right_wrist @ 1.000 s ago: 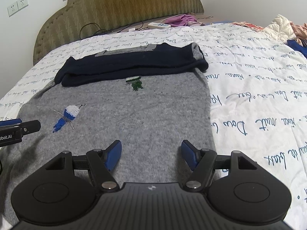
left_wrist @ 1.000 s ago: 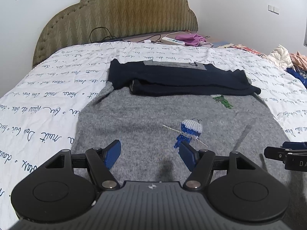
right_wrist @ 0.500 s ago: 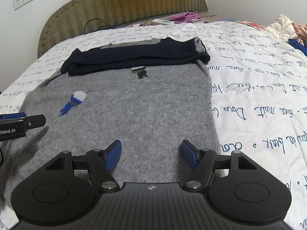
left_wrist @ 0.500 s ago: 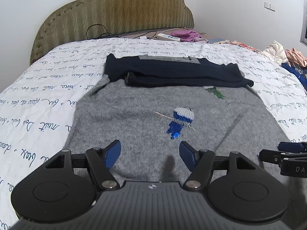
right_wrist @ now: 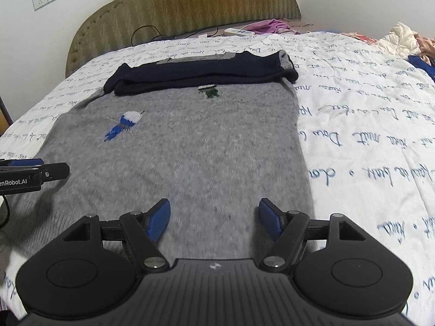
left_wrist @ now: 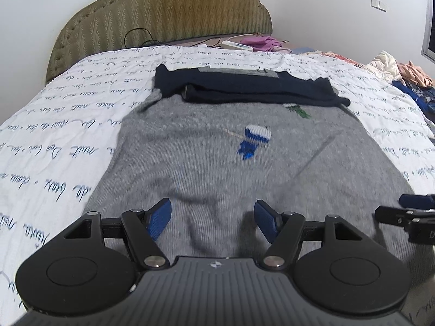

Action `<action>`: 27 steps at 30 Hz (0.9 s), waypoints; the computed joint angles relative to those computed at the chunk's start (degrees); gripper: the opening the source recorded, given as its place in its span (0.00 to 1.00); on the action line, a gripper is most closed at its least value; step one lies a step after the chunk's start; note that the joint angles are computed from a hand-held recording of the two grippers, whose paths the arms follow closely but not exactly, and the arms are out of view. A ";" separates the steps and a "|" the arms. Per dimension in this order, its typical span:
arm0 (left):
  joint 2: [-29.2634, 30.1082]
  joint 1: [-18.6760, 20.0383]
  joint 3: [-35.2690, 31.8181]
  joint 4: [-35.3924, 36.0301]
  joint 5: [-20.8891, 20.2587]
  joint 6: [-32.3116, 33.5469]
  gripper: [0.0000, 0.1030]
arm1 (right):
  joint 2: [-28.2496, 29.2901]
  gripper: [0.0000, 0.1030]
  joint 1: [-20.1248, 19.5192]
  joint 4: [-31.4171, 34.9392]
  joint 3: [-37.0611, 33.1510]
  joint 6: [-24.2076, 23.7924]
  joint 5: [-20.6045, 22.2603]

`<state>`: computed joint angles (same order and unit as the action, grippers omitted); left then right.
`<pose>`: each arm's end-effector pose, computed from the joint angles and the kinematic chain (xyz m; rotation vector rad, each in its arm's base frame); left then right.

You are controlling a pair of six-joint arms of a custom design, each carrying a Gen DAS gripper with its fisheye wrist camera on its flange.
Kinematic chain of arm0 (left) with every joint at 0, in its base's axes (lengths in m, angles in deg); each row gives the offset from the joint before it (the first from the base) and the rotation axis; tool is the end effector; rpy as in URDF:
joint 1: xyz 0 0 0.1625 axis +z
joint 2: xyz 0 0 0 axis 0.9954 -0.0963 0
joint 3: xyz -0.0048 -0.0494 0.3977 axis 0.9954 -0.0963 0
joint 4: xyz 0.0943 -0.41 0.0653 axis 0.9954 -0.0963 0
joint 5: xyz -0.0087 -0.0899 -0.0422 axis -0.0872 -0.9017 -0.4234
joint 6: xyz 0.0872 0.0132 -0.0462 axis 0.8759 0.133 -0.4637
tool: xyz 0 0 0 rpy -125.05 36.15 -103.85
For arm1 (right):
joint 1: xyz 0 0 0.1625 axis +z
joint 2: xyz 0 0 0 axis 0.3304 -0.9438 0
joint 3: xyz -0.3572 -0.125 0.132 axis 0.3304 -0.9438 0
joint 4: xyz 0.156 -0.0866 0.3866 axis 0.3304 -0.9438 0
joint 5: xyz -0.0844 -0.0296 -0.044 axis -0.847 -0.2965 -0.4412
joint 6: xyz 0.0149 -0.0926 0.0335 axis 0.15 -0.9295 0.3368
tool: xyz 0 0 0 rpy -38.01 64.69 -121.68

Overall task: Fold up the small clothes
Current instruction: 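Move both open tools toward the ribbed hem of the grey sweater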

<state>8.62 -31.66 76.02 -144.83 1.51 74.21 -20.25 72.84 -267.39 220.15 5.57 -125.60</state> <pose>-0.0184 -0.3884 0.1747 0.2545 2.1371 -1.0518 0.1258 -0.4238 0.0065 0.7889 -2.4564 0.8269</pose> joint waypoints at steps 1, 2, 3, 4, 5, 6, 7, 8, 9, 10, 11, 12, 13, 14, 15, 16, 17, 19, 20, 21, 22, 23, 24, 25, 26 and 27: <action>-0.60 -0.39 0.74 0.76 0.19 -0.68 0.69 | -0.19 0.69 -0.21 -0.62 0.70 -0.25 0.22; -1.35 -0.87 1.62 1.59 0.47 -1.49 0.69 | -0.31 0.70 -0.33 -1.16 1.27 -0.36 0.29; -2.00 -1.20 2.38 1.89 0.57 -1.66 0.69 | -0.35 0.70 -0.46 -1.91 1.77 -0.56 0.33; -2.63 -1.53 3.14 2.34 0.94 -1.83 0.69 | -0.30 0.70 -0.61 -3.00 2.35 -0.96 0.36; -3.35 -1.66 3.65 3.31 1.25 -2.20 0.69 | -0.37 0.70 -0.77 -3.52 2.79 -1.21 0.35; -4.25 -1.76 4.29 4.46 1.50 -2.68 0.69 | -0.67 0.70 -1.11 -3.75 3.39 -1.23 0.53; -5.35 -1.74 4.90 5.79 1.48 -3.33 0.69 | -0.97 0.70 -1.52 -3.91 3.98 -1.17 0.79; -6.55 -1.77 5.53 7.26 1.51 -4.24 0.69 | -1.25 0.70 -1.82 -3.96 4.47 -1.27 0.87; -7.61 -1.91 6.18 8.36 1.64 -4.98 0.69 | -1.50 0.71 -2.13 -4.05 4.96 -1.59 0.91; -8.48 -2.12 6.74 9.21 1.72 -5.51 0.70 | -1.77 0.71 -2.41 -4.01 5.47 -1.98 0.95; -9.37 -2.35 7.28 10.05 1.82 -5.86 0.70 | -2.04 0.72 -2.69 -3.96 6.03 -2.49 0.98; -10.28 -2.62 7.80 10.91 1.96 -6.11 0.70 | -2.13 0.72 -2.88 -4.33 6.58 -3.14 0.96; -11.23 -2.88 8.24 11.82 1.95 -6.32 0.70 | -2.28 0.72 -3.02 -4.62 7.14 -3.66 1.02; -12.26 -3.13 8.65 12.90 1.74 -6.67 0.70 | -2.65 0.72 -3.23 -4.54 7.76 -4.10 1.26; -13.52 -3.40 9.03 14.26 1.34 -7.12 0.70 | -3.04 0.72 -3.47 -4.33 8.30 -4.46 1.60; -14.77 -3.64 9.31 15.59 0.90 -7.62 0.70 | -3.62 0.72 -3.73 -3.73 8.85 -4.77 2.00; -15.99 -3.90 9.54 16.88 0.77 -8.40 0.70 | -4.07 0.72 -3.98 -3.20 9.28 -5.06 2.30; -18.79 -4.89 10.18 19.38 1.41 -10.00 0.70 | -5.35 0.72 -4.74 -2.46 10.10 -5.31 3.62; -20.74 -5.46 10.57 20.78 2.13 -10.55 0.70 | -6.12 0.72 -5.34 -2.36 10.62 -4.91 4.75; -22.52 -5.87 10.94 21.97 2.70 -11.02 0.70 | -7.15 0.72 -6.01 -2.01 11.17 -4.32 5.79; -24.43 -5.92 11.14 23.19 3.04 -11.42 0.70 | -8.38 0.72 -6.76 -1.36 11.65 -3.73 6.68; -26.52 -5.47 11.15 24.24 3.00 -11.82 0.70 | -9.62 0.72 -7.62 -0.63 12.06 -3.24 7.35; -28.17 -4.53 10.95 24.55 2.21 -11.90 0.70 | -10.77 0.72 -8.62 0.17 12.37 -2.77 7.94; -29.70 -3.04 10.44 25.06 0.90 -11.96 0.70 | -12.04 0.72 -9.85 1.47 12.61 -2.10 8.78; -30.25 -1.31 9.79 25.28 -0.28 -12.58 0.70 | -13.45 0.72 -11.06 3.64 12.64 -1.03 9.71; -30.77 0.69 9.05 25.62 -1.91 -13.56 0.70 | -14.85 0.72 -12.33 6.06 12.63 0.39 10.92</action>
